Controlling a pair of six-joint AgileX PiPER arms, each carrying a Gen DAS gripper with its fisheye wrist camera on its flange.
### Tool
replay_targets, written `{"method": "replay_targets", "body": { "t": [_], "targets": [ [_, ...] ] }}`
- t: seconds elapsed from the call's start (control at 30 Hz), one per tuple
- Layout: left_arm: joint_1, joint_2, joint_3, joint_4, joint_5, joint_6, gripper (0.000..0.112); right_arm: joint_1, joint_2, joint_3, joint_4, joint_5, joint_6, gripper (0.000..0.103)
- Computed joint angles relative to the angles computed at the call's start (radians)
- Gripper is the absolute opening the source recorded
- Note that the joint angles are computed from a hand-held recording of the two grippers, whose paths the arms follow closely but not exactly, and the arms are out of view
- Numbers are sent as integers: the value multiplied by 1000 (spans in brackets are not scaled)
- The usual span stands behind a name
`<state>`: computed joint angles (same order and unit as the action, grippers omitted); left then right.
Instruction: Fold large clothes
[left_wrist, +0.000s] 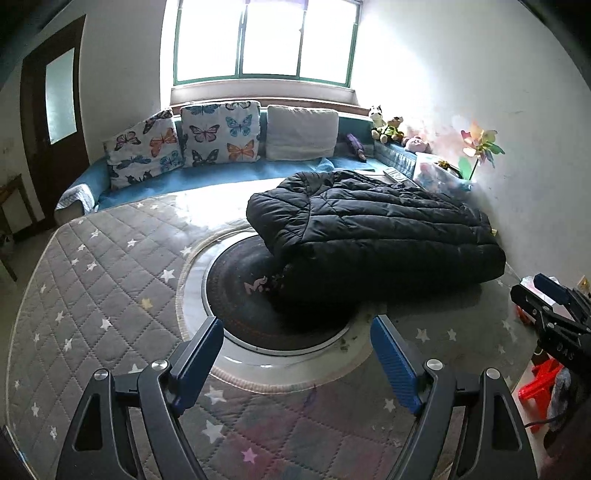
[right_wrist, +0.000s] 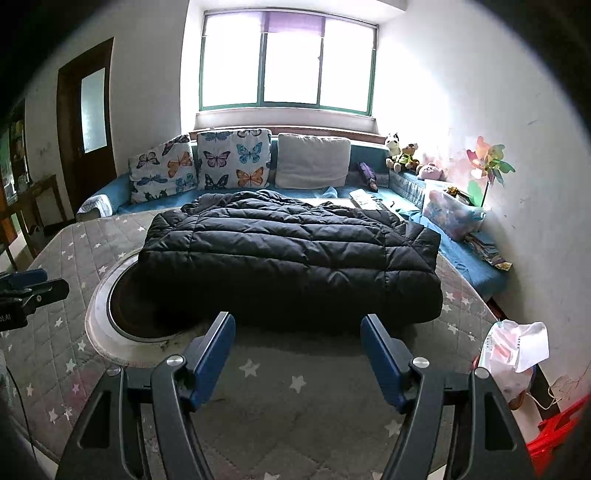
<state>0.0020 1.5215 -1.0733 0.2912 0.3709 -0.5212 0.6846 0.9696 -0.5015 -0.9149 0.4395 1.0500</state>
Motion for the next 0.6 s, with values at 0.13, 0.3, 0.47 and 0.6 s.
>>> {"method": "replay_targets", "body": {
  "t": [0.13, 0.3, 0.47, 0.6],
  "targets": [
    [-22, -10, 7, 71, 8, -71, 88, 29, -8, 5, -40, 20, 53, 78],
    [-33, -5, 2, 101, 15, -95, 88, 42, -8, 7, -53, 32, 65, 78],
    [-42, 17, -26, 74, 28, -67, 88, 31, -12, 12, -59, 27, 72, 78],
    [-52, 43, -47, 73, 38, -66, 88, 1, -3, 10, -24, 2, 27, 78]
  ]
}}
